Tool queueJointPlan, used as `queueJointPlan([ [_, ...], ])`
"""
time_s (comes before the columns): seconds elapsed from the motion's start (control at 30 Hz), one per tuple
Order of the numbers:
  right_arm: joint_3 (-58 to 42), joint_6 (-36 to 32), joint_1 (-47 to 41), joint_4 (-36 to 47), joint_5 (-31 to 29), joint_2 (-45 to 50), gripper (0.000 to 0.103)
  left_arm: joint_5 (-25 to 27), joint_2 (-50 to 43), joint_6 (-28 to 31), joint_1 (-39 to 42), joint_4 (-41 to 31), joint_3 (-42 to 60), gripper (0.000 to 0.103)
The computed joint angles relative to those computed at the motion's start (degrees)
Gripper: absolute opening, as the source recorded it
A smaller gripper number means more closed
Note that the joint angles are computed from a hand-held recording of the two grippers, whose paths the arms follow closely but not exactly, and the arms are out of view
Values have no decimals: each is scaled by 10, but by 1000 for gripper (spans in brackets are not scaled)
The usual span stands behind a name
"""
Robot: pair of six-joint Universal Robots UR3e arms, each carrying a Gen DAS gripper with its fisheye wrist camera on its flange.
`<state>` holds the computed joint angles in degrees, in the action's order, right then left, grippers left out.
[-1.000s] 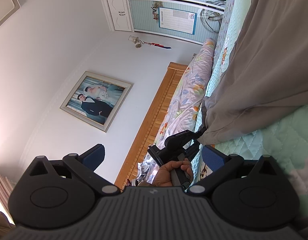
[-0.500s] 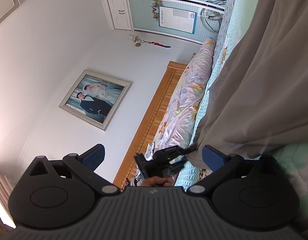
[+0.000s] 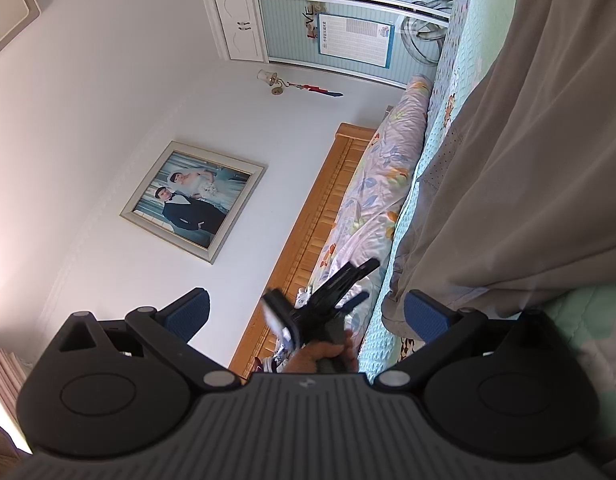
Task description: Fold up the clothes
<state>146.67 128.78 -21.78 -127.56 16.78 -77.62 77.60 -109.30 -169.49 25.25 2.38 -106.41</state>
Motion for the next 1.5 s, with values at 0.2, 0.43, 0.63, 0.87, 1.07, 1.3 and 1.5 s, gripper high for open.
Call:
queueJointPlan([
  [0.2, 1, -3, 2, 4, 2, -1, 103, 2, -32, 53, -2, -11, 6, 87],
  [0.43, -7, -25, 8, 42, 6, -11, 103, -2, -31, 97, -5, 56, -41, 50],
  [0.63, -1, -19, 6, 24, 5, -4, 103, 14, -33, 112, -20, 43, -23, 12],
  [0.87, 0, -9, 2, 23, 3, -14, 103, -3, -1, 89, -16, -14, 3, 6],
  [1.07, 3, -2, 1, 10, 5, -9, 103, -27, -22, 7, -17, -35, 102, 6],
  [1.3, 0, -5, 4, 13, 8, -6, 103, 127, -200, -19, -108, -124, 333, 28],
  [1.5, 5, 9, 2, -12, 9, 2, 103, 210, -156, -80, -91, 16, 195, 86],
])
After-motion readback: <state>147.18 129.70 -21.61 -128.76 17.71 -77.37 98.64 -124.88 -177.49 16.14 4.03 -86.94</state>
